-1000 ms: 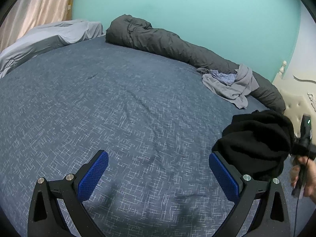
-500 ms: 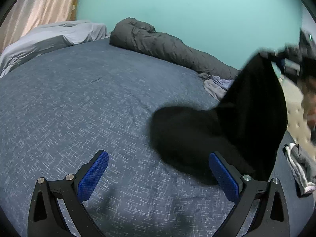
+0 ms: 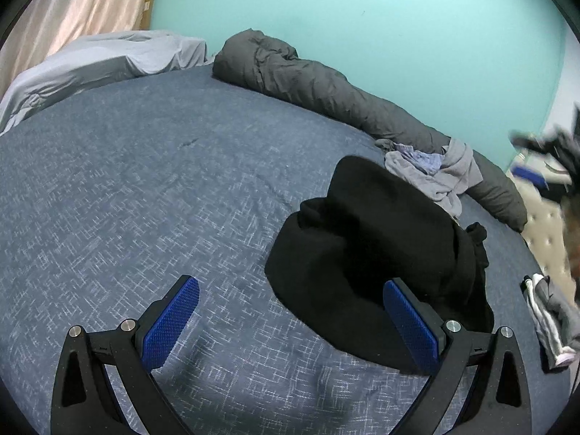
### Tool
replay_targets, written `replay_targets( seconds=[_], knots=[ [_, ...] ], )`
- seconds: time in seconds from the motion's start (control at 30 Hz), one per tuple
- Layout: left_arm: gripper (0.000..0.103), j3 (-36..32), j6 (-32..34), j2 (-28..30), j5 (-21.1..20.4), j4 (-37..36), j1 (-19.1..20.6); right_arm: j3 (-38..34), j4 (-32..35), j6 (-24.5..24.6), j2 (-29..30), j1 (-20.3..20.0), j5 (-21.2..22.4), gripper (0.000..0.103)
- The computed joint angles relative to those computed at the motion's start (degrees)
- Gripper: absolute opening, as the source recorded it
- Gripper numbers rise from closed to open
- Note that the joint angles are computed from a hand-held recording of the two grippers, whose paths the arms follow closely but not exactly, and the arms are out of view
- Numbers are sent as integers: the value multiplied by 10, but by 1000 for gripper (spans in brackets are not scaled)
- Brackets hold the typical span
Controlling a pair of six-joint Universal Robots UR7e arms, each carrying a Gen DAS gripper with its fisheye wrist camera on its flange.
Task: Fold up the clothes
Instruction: 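Lay the black sweatshirt flat on the bed with the right tool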
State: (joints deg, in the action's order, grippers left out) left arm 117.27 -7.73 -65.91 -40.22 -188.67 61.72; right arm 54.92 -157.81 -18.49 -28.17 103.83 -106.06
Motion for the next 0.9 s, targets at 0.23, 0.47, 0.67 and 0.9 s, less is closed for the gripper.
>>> replay_targets(
  seconds=[0.23, 0.47, 0.67, 0.9],
  knots=[
    [103, -36, -5, 34, -25, 45, 5, 220, -151, 40, -112, -49, -52, 67],
    [103, -75, -1, 71, -50, 74, 6, 368, -241, 91, -170, -105, -20, 67],
    [103, -102, 12, 83, -38, 77, 8, 379, -233, 86, -165, -122, -5, 67],
    [103, -89, 7, 65, -12, 62, 18, 299, -183, 77, -117, -95, 21, 68]
  ],
)
